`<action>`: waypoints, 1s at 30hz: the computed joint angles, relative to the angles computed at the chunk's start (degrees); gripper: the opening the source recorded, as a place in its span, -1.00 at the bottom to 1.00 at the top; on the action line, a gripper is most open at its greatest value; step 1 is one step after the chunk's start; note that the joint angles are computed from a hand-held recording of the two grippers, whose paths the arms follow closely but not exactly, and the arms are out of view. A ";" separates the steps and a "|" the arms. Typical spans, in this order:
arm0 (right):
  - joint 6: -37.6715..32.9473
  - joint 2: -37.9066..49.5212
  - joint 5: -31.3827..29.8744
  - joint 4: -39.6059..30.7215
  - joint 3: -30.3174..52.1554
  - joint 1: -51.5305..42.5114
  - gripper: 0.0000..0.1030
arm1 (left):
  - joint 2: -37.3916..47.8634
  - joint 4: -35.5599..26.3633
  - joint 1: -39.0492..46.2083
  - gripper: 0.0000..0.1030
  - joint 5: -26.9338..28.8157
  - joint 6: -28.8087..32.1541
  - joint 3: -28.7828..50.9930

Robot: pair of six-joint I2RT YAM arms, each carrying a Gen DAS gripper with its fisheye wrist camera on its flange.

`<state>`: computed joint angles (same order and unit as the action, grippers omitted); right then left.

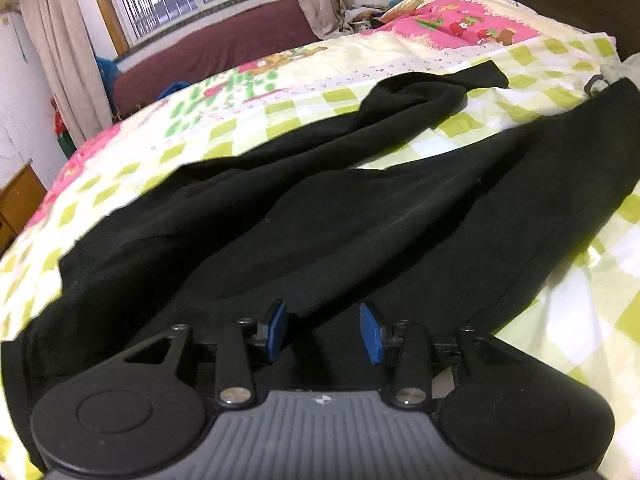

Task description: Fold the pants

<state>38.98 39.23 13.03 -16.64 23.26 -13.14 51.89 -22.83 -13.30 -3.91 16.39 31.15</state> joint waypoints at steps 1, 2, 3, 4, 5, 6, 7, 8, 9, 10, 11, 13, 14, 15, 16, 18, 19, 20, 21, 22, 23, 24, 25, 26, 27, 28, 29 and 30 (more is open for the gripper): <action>-0.03 -1.75 4.72 -1.07 -0.02 2.81 -0.56 | -0.92 0.27 1.20 0.12 0.60 1.38 -0.23; -0.35 -2.65 11.45 -2.64 0.64 7.41 -0.40 | -1.63 0.34 3.03 0.14 1.74 2.98 -0.23; -1.33 -2.33 15.42 -2.70 1.46 11.00 -0.37 | -2.13 0.71 5.43 0.16 3.11 4.75 -0.10; -2.33 -2.29 17.42 -2.38 2.05 15.32 -0.37 | -2.13 1.30 7.64 0.17 4.32 6.22 0.07; -3.84 -1.26 16.88 -1.65 3.10 19.40 -0.35 | -1.74 1.99 10.24 0.18 5.77 7.70 0.42; -5.56 1.97 15.12 -0.28 5.16 22.27 -0.26 | -0.63 2.87 13.26 0.20 7.37 9.10 1.01; -6.82 4.77 13.75 0.95 6.59 25.12 -0.17 | 0.67 4.15 16.02 0.21 8.38 10.23 1.34; -7.58 9.40 12.08 3.99 7.86 28.91 -0.07 | 2.38 5.91 18.64 0.22 8.62 11.45 1.60; -7.67 12.94 10.01 6.32 8.77 31.30 -0.06 | 4.19 7.91 21.04 0.25 8.64 13.12 1.50; -7.14 18.08 7.66 9.25 10.21 34.10 -0.06 | 5.95 10.21 23.35 0.26 8.61 15.01 1.03; -6.49 23.99 4.92 11.52 12.53 36.07 -0.06 | 8.21 12.49 25.50 0.26 7.48 16.97 0.63; -6.63 32.83 1.03 13.32 17.84 38.95 -0.06 | 13.02 14.03 31.00 0.27 7.19 20.74 1.47; -7.51 36.22 -0.45 14.08 20.10 39.94 -0.06 | 14.34 14.39 34.70 0.28 9.44 22.76 1.92; -8.47 39.45 -0.93 13.99 22.93 41.83 -0.06 | 15.32 14.77 38.63 0.32 11.83 25.15 2.53; -9.84 42.73 -1.22 13.41 26.25 43.82 -0.06 | 16.05 14.92 41.33 0.32 13.52 27.03 3.32; -14.25 50.08 -3.72 12.00 34.65 45.09 -0.05 | 18.06 13.93 46.21 0.34 15.74 29.43 6.39; -16.28 52.52 -4.72 11.45 37.30 45.89 -0.04 | 18.48 15.41 47.12 0.35 14.16 29.19 6.86; -19.36 56.72 -5.92 10.26 42.29 46.59 -0.01 | 19.11 15.66 47.97 0.35 13.46 28.83 8.17; -22.47 61.30 -7.00 8.98 47.76 46.64 0.05 | 20.81 12.90 50.31 0.39 15.60 27.85 11.79; -25.27 65.15 -7.56 8.19 52.04 47.23 0.08 | 22.80 9.61 52.14 0.53 18.08 26.13 15.52; -27.97 69.04 -8.21 6.88 56.84 47.67 0.12 | 25.42 6.39 53.62 0.58 20.30 23.77 19.71; -30.39 72.80 -8.99 5.07 61.84 48.15 0.13 | 27.88 4.31 54.09 0.61 21.58 21.32 23.19; -32.49 76.61 -9.82 2.70 67.43 48.40 0.13 | 30.15 3.30 53.68 0.61 22.10 19.83 25.92; -34.05 80.14 -10.26 0.79 72.22 48.58 0.14 | 31.67 4.20 52.58 0.62 21.53 19.32 27.17; -35.48 84.80 -10.79 -1.81 78.80 48.38 0.15 | 32.81 6.69 51.22 0.63 20.04 19.28 27.33; -36.33 88.49 -11.09 -4.37 84.54 48.67 0.16 | 34.16 7.98 50.03 0.64 18.22 19.15 27.97; -37.07 92.27 -11.87 -7.14 90.64 48.68 0.19 | 36.10 6.07 49.33 0.63 16.91 19.12 30.09; -37.51 95.90 -12.65 -9.64 96.55 48.59 0.21 | 38.07 1.50 49.68 0.59 17.35 20.26 33.13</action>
